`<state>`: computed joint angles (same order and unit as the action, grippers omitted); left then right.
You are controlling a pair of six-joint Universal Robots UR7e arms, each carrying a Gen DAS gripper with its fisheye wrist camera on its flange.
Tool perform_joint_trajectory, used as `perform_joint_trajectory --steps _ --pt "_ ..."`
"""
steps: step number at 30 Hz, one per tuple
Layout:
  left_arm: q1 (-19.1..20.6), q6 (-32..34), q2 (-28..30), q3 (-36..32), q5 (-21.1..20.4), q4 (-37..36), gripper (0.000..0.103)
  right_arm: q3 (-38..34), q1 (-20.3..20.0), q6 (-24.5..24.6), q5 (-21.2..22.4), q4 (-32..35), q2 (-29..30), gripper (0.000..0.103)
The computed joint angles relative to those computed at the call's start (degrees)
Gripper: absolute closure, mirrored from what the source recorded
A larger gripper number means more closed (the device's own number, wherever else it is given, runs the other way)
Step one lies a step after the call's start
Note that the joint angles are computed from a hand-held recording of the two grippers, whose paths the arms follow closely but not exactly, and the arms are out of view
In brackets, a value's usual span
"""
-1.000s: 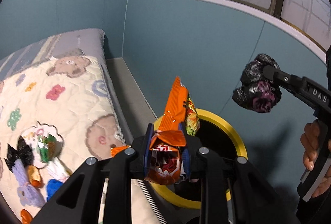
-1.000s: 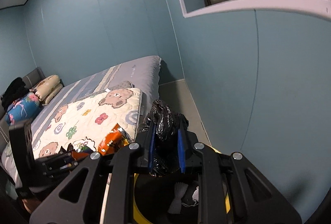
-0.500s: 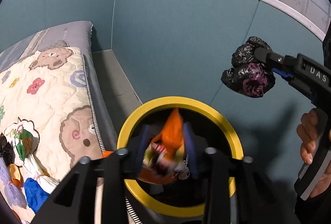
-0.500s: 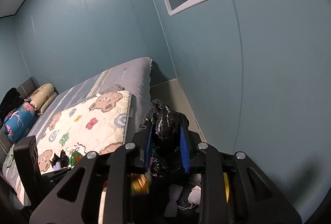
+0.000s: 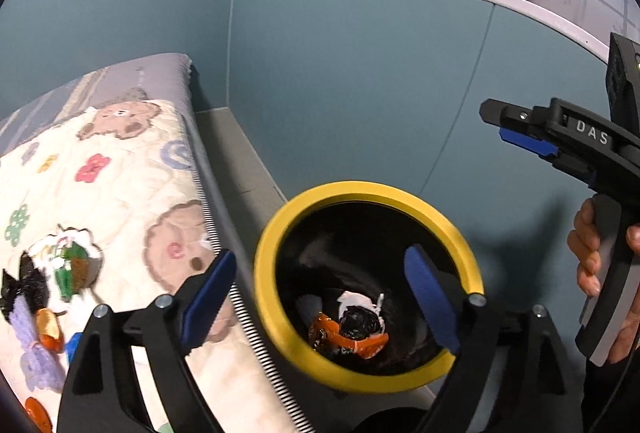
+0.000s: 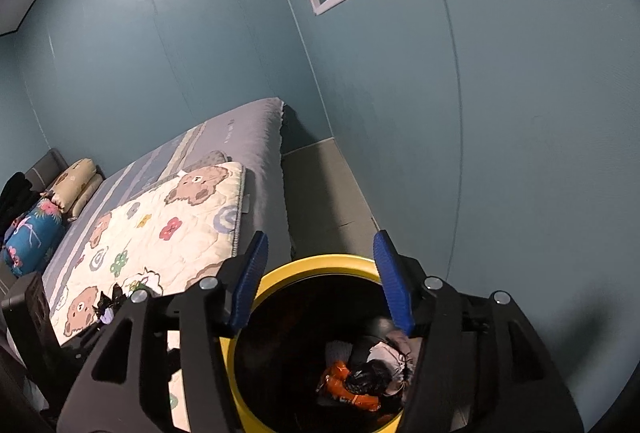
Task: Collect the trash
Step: 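Open both tools to drop the chip bag and black bag into the bin, then move both open tools back over the remaining items on the bed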
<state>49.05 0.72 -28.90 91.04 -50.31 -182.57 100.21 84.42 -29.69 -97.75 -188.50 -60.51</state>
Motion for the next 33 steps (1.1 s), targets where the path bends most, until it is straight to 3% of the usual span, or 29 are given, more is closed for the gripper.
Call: perform_joint_trajectory --steps 13,33 --pt "-0.1 -0.3 -9.1 11.2 6.6 -9.5 0.01 3.6 4.1 -4.1 0.3 -1.7 0.3 0.037" --pt "-2.2 -1.7 -21.7 26.1 20.3 -19.4 0.008 5.8 12.7 -7.1 -0.3 -1.0 3.7 0.036"
